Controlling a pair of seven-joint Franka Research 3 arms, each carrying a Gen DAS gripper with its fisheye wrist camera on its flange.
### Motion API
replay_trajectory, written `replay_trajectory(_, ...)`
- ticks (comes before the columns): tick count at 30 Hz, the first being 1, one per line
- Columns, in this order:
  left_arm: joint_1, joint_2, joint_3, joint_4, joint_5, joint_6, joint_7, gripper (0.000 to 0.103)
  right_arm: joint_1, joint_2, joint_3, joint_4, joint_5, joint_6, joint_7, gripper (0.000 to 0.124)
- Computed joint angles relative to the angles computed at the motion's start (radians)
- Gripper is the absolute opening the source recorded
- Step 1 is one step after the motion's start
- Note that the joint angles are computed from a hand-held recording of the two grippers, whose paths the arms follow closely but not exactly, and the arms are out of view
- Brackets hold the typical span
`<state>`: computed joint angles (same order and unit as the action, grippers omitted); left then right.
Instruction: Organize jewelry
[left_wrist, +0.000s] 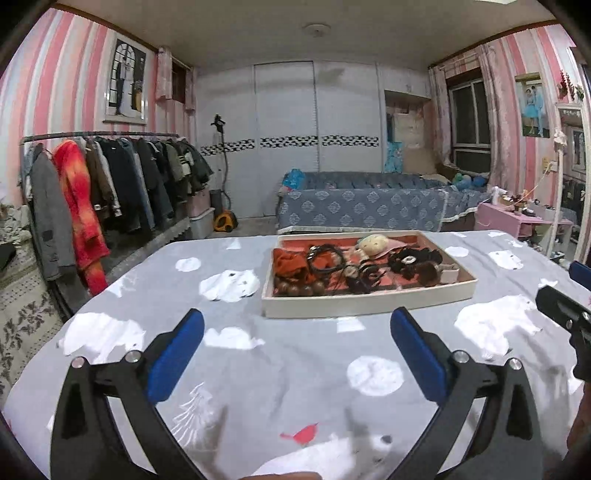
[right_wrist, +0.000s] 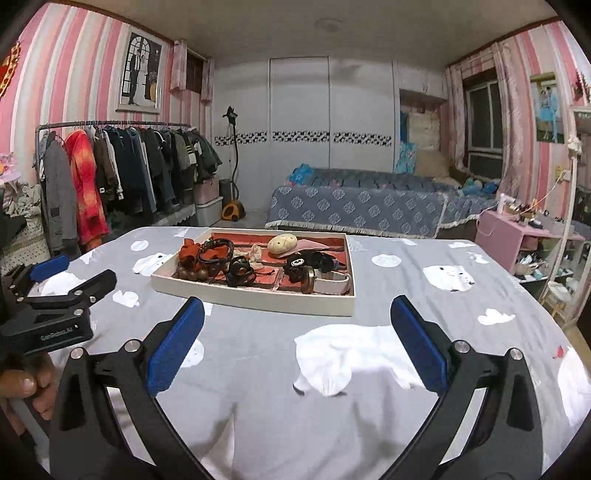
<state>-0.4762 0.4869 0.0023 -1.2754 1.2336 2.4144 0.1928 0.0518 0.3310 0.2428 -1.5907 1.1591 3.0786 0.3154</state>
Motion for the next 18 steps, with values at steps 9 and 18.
replay_trajectory(9,-0.016,-0.024,0.003,-0.074,0.093,-0.016,-0.099,0.098,-0.010,-0.023,0.013,-0.046,0.219,0.008,-0.197,0.098)
replay_trajectory(18,-0.013,-0.033,-0.011,-0.087,0.125,-0.031,-0.116,0.098,-0.005,-0.006,0.003,-0.045,0.098,0.018,-0.063,0.098)
